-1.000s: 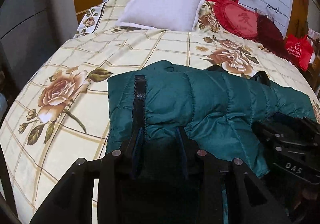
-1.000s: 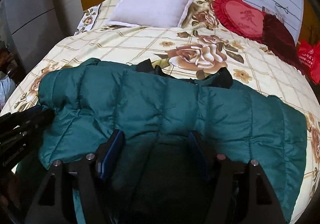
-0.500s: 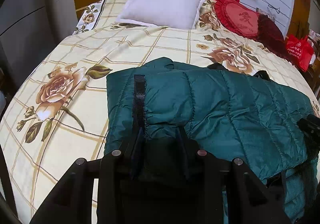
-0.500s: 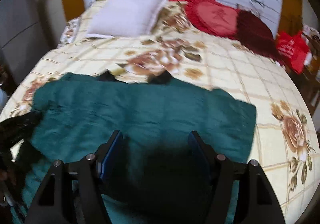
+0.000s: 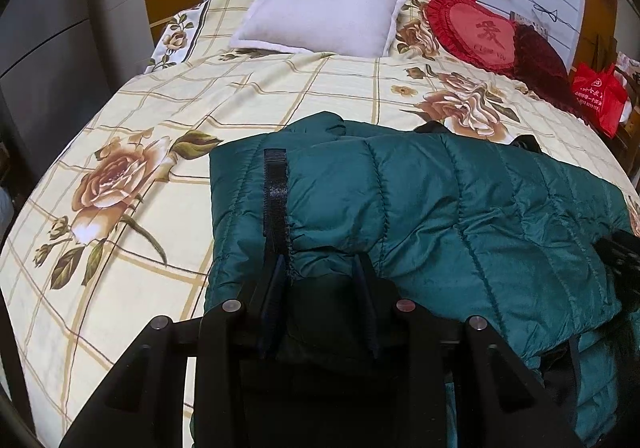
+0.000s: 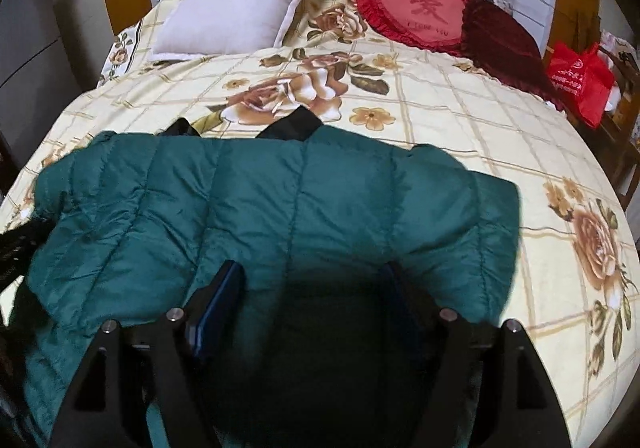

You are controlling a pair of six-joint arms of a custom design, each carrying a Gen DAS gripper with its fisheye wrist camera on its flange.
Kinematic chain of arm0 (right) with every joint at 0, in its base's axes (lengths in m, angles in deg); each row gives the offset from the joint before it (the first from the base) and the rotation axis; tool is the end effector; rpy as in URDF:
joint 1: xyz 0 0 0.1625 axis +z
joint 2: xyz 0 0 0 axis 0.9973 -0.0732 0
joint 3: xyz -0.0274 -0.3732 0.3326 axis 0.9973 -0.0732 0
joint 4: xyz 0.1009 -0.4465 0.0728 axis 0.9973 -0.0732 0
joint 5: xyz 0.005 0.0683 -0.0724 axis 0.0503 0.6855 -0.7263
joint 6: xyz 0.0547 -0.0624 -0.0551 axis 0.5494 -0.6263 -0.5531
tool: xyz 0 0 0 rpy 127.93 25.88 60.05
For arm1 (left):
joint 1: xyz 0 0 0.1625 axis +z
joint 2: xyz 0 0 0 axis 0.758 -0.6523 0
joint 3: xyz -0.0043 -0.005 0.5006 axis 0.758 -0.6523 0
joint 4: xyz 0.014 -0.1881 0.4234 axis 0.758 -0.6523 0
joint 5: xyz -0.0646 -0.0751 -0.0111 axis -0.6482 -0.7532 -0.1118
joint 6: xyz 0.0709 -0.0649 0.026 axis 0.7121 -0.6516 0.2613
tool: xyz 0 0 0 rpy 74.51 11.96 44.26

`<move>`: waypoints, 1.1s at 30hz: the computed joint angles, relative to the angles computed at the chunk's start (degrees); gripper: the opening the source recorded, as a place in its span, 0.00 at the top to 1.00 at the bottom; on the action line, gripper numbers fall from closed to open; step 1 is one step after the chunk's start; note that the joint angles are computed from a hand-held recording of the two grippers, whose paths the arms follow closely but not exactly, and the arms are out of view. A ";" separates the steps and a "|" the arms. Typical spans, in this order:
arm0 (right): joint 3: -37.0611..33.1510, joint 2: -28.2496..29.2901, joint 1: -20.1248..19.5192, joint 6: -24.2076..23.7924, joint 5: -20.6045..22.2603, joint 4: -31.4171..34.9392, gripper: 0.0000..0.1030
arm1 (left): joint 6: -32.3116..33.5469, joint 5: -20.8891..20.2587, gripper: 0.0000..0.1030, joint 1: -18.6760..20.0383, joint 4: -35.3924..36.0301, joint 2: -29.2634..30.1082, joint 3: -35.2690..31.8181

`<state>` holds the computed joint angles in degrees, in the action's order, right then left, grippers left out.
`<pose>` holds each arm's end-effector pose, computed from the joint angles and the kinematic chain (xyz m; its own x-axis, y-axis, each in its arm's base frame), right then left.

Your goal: Fold large clothes

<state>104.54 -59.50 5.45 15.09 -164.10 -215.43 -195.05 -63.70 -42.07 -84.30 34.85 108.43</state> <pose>0.1071 -0.3978 0.3807 -0.6430 -0.4404 0.6266 -0.6871 0.6931 -0.2179 -0.3831 -0.2495 0.0287 -0.6248 -0.5019 -0.5981 0.1860 0.6483 -0.7383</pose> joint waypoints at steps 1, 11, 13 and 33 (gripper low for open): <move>0.31 -1.59 -0.12 -0.47 0.74 0.70 0.27 | 0.00 0.01 0.52 0.00 -0.06 -0.04 0.06; 1.48 -4.98 -3.22 -2.91 -0.83 1.58 0.26 | -0.40 0.12 0.52 -0.12 0.81 0.90 -0.37; 1.86 -3.93 -4.18 -3.49 -0.36 0.54 0.26 | -0.37 0.14 0.51 -0.14 1.13 1.08 -0.51; -0.80 -28.19 -13.26 -5.17 7.71 28.71 0.21 | -4.73 -7.87 0.51 -11.61 7.04 2.39 -4.40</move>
